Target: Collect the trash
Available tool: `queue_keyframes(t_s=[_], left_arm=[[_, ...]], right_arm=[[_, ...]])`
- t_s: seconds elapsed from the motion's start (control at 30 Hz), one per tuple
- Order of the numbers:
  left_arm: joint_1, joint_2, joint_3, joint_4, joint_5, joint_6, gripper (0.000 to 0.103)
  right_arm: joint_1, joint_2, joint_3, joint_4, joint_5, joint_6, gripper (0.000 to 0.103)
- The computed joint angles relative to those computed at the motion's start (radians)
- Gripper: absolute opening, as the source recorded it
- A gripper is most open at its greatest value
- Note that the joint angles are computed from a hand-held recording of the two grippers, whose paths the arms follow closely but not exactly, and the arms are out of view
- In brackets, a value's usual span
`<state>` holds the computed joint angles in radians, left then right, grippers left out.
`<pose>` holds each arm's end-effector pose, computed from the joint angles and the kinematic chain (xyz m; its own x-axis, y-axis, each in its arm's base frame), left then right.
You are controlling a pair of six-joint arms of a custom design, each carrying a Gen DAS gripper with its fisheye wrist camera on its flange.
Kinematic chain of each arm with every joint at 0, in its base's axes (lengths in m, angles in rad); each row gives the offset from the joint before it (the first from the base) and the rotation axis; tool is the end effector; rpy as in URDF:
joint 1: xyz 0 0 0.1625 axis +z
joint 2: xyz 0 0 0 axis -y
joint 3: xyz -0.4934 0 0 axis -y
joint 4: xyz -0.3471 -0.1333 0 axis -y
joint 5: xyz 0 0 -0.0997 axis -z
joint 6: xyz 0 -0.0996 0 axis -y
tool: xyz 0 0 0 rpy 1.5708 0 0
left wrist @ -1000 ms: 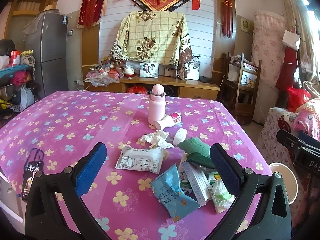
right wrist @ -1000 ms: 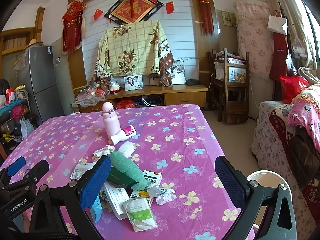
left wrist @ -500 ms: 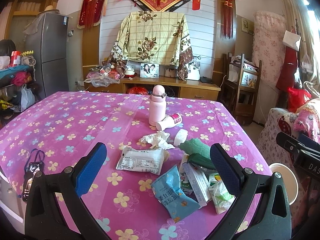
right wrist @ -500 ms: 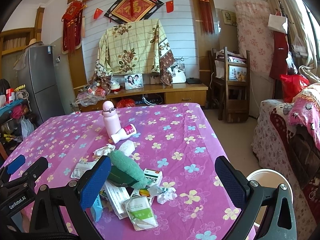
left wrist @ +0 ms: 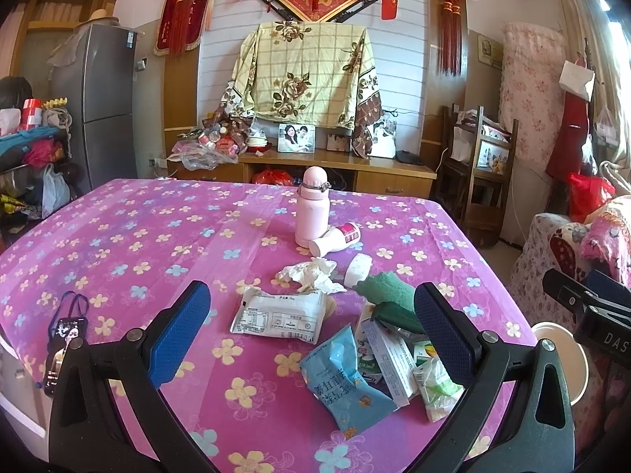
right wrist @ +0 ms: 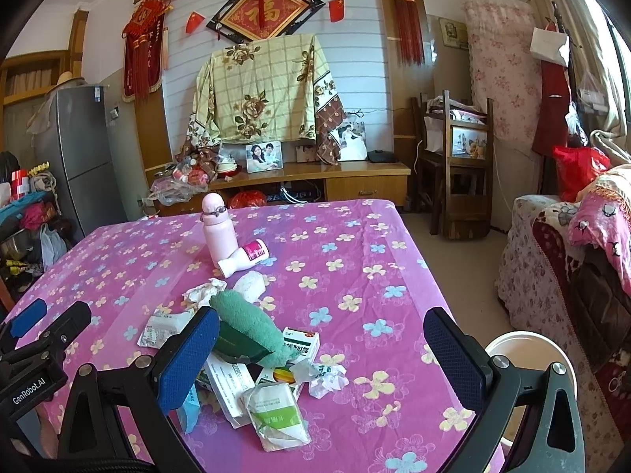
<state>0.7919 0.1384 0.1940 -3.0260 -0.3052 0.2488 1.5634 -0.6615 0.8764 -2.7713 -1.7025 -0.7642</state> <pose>-0.4606 -0.7916 0.0581 -0.7177 -0.3125 -0.6224 0.4963 0.3975 -0.7718 0.1138 -0.8667 0.4201 -0.7179 -0.2979 0.6292 -0.6824 0.4796 -0.5516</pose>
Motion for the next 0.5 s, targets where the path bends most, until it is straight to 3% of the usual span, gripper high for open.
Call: queue_keyframes(t_s=[0.17, 0.33, 0.5], left_arm=[[0.002, -0.042, 0.089, -0.032, 0.002, -0.022, 0.103], [0.002, -0.043, 0.093, -0.026, 0.004, -0.033, 0.103], [0.009, -0.099, 0.227, -0.04, -0.006, -0.104, 0.103]], right_arm=[[-0.001, 0.003, -0.006, 0.012, -0.006, 0.001, 0.103], [-0.003, 0.005, -0.011, 0.024, -0.014, -0.001, 0.103], [-0.004, 0.008, -0.019, 0.044, -0.026, -0.006, 0.103]])
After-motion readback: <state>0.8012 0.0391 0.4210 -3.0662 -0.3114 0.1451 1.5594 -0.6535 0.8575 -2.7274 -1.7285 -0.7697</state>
